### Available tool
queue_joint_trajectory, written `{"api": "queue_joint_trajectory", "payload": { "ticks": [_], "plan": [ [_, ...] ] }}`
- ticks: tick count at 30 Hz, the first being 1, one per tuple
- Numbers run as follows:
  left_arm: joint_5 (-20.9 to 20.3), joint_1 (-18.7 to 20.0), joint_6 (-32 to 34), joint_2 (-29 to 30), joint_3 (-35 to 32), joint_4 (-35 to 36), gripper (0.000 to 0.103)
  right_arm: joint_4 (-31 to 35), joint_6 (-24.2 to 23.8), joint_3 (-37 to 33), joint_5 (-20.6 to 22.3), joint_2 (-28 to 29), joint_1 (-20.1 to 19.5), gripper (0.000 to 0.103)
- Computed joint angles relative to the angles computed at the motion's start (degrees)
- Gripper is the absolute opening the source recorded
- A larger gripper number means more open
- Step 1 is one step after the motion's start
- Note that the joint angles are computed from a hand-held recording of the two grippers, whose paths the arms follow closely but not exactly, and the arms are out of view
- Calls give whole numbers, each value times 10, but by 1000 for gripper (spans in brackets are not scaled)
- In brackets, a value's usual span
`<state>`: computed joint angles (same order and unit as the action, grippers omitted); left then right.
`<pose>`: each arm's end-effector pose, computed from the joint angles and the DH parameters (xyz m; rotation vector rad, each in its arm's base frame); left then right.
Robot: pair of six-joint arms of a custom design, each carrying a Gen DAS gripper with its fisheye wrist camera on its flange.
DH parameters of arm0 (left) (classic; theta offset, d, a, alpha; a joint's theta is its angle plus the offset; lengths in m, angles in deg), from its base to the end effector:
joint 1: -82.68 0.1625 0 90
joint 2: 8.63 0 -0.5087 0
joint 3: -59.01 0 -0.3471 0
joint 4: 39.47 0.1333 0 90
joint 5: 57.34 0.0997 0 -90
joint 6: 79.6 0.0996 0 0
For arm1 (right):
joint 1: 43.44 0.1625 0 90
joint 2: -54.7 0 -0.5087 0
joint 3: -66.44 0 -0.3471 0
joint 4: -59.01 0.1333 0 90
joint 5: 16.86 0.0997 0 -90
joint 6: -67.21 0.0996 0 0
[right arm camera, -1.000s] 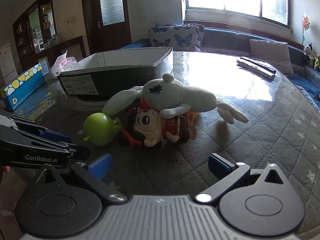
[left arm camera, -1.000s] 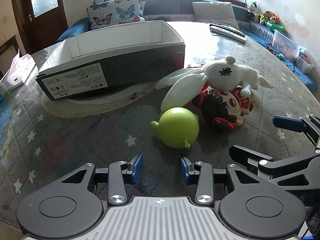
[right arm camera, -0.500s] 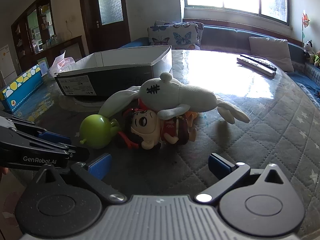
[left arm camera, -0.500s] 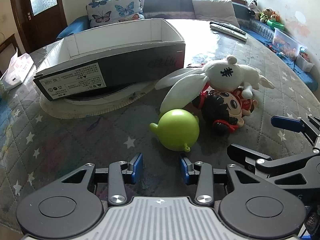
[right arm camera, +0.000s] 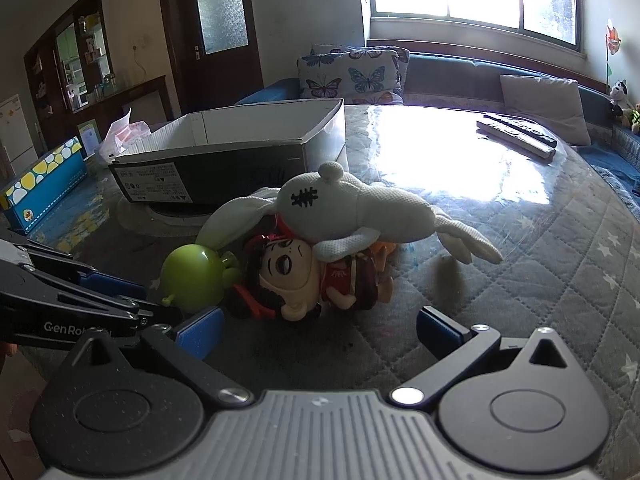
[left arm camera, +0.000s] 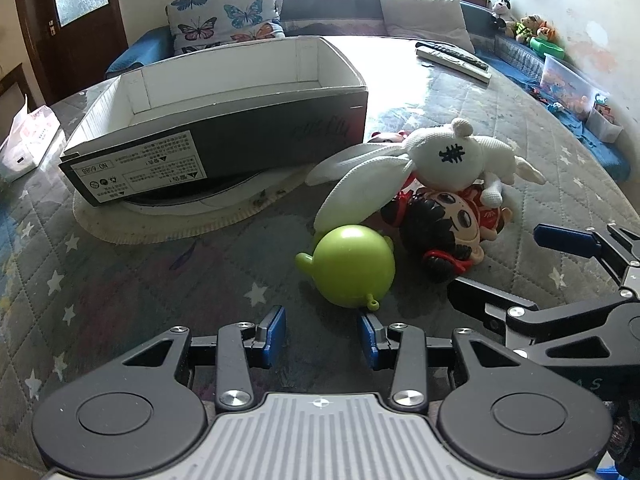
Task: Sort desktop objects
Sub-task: 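Close the left tool on the white plush bunny while the right tool grips it too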
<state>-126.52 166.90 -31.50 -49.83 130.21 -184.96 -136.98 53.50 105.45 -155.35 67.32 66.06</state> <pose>0.0859 -0.8263 0.2829 1.0907 2.3867 -0.3792 0.3303 -0.7568 -0.1782 0.1352 -2.1587 1.1286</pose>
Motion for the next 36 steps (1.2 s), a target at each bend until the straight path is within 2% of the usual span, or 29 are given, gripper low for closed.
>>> {"api": "queue_joint_trajectory", "payload": {
  "ticks": [10,14,17,19,26,33,36],
  "plan": [
    [-36,-3,-2,-11,-19,34,42,-40,-26,9,20,-12,2,103],
    [-68,-3,0,-9,-37,54,42,-58,-38,7,23,-18,1,103],
    [-75,-7,9,-1,-47,50,40,-57,-47,-5,18,-19,-3,101],
    [-86,-7,13,8,-60,55,40,-57,-46,-6,18,-23,-7,96],
    [-131,-6,32,39,-121,122,39,-38,-22,1,35,-41,-27,95],
    [-142,-4,41,65,-171,176,36,-30,30,53,88,-71,-49,93],
    [-148,-2,37,76,-198,208,33,-39,42,78,108,-82,-52,88]
  ]
}}
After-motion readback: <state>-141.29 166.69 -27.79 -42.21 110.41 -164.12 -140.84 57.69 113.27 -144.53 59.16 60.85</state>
